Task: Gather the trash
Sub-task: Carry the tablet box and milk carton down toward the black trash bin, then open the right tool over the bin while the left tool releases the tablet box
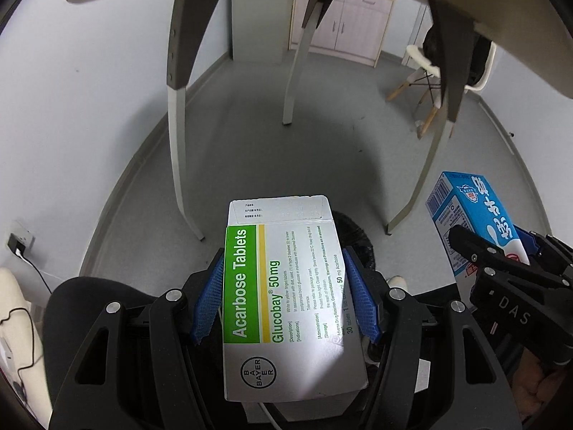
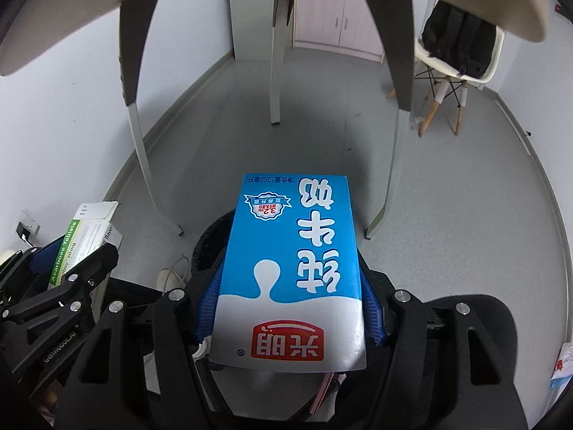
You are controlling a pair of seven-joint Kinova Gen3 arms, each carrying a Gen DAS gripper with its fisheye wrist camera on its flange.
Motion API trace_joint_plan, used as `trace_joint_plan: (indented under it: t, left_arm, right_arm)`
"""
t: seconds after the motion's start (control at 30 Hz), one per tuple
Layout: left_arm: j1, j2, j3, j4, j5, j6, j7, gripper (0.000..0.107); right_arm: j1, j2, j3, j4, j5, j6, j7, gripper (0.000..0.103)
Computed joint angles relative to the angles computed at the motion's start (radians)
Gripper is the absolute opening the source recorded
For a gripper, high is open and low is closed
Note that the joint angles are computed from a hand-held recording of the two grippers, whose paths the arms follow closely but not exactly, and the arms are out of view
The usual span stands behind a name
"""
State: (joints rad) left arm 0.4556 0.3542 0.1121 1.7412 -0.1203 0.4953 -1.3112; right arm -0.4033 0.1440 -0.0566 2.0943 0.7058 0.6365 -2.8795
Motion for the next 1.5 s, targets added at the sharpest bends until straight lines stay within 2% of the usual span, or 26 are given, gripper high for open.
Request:
trace_joint_plan:
  t: [0.37,0.6,0.83,0.87,0.9,1.13,1.2,1.5]
  left_arm:
    - [-0.063,0.133,0.018,-0.098,0.065,0.014,-0.098,0.062]
    - [-0.066,0.215,-0.007,-0.177,0.08,0.055,-0.107,0.062]
    - [-0.055,0.257,-0.021,-0.223,0.074,0.09,-0.1,0.062]
    - [-0.055,0.258,-0.022,-0.225,0.074,0.094,-0.099,0.062]
    - [-0.057,0.26,-0.019,-0.225,0.077,0.095,-0.1,0.062]
    - [-0.055,0.275,-0.013,-0.244,0.083,0.114,-0.104,0.062]
    - [-0.05,0.279,-0.01,-0.249,0.084,0.117,-0.106,0.062]
    - [-0.003,0.299,0.008,-0.28,0.077,0.129,-0.128,0.062]
  right_arm:
    - [0.026,0.132,0.056,-0.059,-0.08,-0.096,0.133,0.061]
    - [0.049,0.232,0.089,-0.129,-0.194,-0.123,0.294,0.062]
    - [0.043,0.277,0.112,-0.149,-0.283,-0.14,0.399,0.062]
    - [0.042,0.277,0.117,-0.149,-0.292,-0.143,0.414,0.064]
    - [0.043,0.275,0.122,-0.15,-0.295,-0.142,0.423,0.071]
    - [-0.02,0.263,0.193,-0.121,-0.245,-0.168,0.369,0.093]
    - [-0.026,0.264,0.205,-0.111,-0.231,-0.182,0.352,0.095]
    - [-0.02,0.208,0.247,-0.028,-0.175,-0.214,0.278,0.095]
